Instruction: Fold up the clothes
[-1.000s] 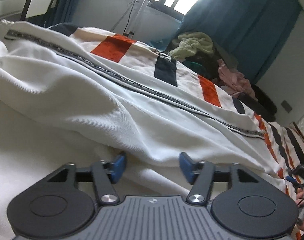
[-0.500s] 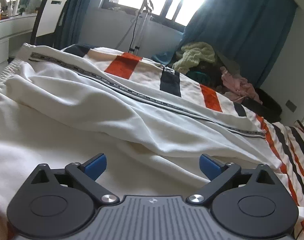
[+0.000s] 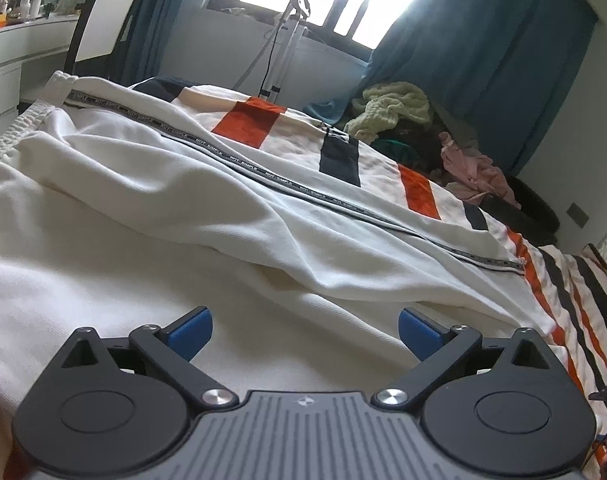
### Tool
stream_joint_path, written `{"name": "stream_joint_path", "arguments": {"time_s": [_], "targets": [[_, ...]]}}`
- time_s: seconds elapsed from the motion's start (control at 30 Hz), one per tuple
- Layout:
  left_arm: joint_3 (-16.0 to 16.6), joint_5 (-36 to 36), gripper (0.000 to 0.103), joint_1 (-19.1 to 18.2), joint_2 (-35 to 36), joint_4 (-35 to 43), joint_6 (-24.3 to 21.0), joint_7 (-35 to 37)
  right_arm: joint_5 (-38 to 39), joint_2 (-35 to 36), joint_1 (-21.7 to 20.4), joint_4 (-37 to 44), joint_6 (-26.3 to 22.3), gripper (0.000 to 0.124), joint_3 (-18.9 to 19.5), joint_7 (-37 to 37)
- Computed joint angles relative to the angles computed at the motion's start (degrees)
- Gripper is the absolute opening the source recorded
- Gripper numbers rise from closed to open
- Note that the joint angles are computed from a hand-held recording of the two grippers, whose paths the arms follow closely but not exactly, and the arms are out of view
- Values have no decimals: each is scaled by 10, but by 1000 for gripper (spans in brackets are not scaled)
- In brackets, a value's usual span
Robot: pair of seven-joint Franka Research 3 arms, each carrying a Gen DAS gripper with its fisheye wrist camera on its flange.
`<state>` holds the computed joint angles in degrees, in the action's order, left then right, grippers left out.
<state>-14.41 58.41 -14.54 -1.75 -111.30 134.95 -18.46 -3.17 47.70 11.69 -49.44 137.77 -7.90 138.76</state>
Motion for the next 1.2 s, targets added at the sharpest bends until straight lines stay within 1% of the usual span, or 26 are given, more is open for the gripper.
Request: {"name": "stream_joint_path", "arguments": {"time_s": [0.1,0.13,0.17,0.23,0.27,0.3,0.33,0.37,0.4,0.5,0.6,0.67,0.7,0.77,0.8,0.83,0.93,0.97,1.03,1.07,1.1,1.13,1.17,1.2], "targets": [[1,-10,100,1,0,-4,3,-6,95,-16,-44,-58,77,85,66,-23],[2,-14,100,2,0,-5,4,-7,126,-22,-52,-79,109,79,80,-26],[3,-19,100,3,-1,-8,6,-10,160,-26,-61,-97,140,75,96,-33],[4,-30,100,5,-2,-13,10,-14,214,-30,-74,-122,194,54,123,-62],[5,-36,100,6,-2,-15,13,-17,229,-28,-76,-122,208,44,133,-83],[6,-42,100,7,-3,-18,15,-19,244,-26,-78,-121,220,24,142,-104],[6,-45,100,8,-5,-21,15,-24,247,-22,-74,-112,217,11,140,-118],[6,-48,100,9,-7,-23,14,-30,241,-19,-63,-102,210,6,125,-119],[5,-51,100,9,-9,-26,9,-35,237,-21,-55,-105,219,3,113,-120],[2,-70,100,10,-17,-33,-13,-49,221,-29,-33,-115,245,3,82,-116],[1,-81,100,15,-38,-53,-14,-79,214,-45,-19,-146,303,3,60,-105],[0,-88,100,21,-54,-64,-20,-93,219,-50,-22,-156,315,3,58,-99],[-2,-92,100,23,-63,-68,-29,-95,220,-53,-23,-160,317,3,56,-94],[-6,-98,100,29,-80,-74,-48,-99,199,-56,-8,-152,260,3,21,-61],[-7,-102,100,33,-89,-77,-56,-103,185,-56,-3,-144,229,4,8,-42],[-8,-107,100,36,-100,-83,-61,-108,160,-54,9,-133,181,6,-18,-8],[-6,-122,100,50,-132,-101,-67,-110,125,-65,21,-149,134,6,-45,81],[-5,-129,100,55,-141,-104,-71,-103,116,-70,21,-156,129,6,-45,98],[-3,-140,100,65,-159,-111,-79,-89,130,-93,-2,-197,175,9,-13,98],[-5,-141,100,71,-165,-112,-86,-85,142,-104,-12,-216,196,12,2,95],[-6,-142,100,77,-171,-113,-92,-81,153,-114,-30,-235,220,31,26,88],[-9,-139,100,82,-181,-119,-97,-82,200,-126,-61,-258,258,66,71,40],[-11,-137,100,87,-191,-125,-101,-83,259,-136,-95,-277,291,81,121,-21],[-14,-136,100,91,-199,-134,-99,-92,283,-146,-124,-293,311,88,160,-61]]}}
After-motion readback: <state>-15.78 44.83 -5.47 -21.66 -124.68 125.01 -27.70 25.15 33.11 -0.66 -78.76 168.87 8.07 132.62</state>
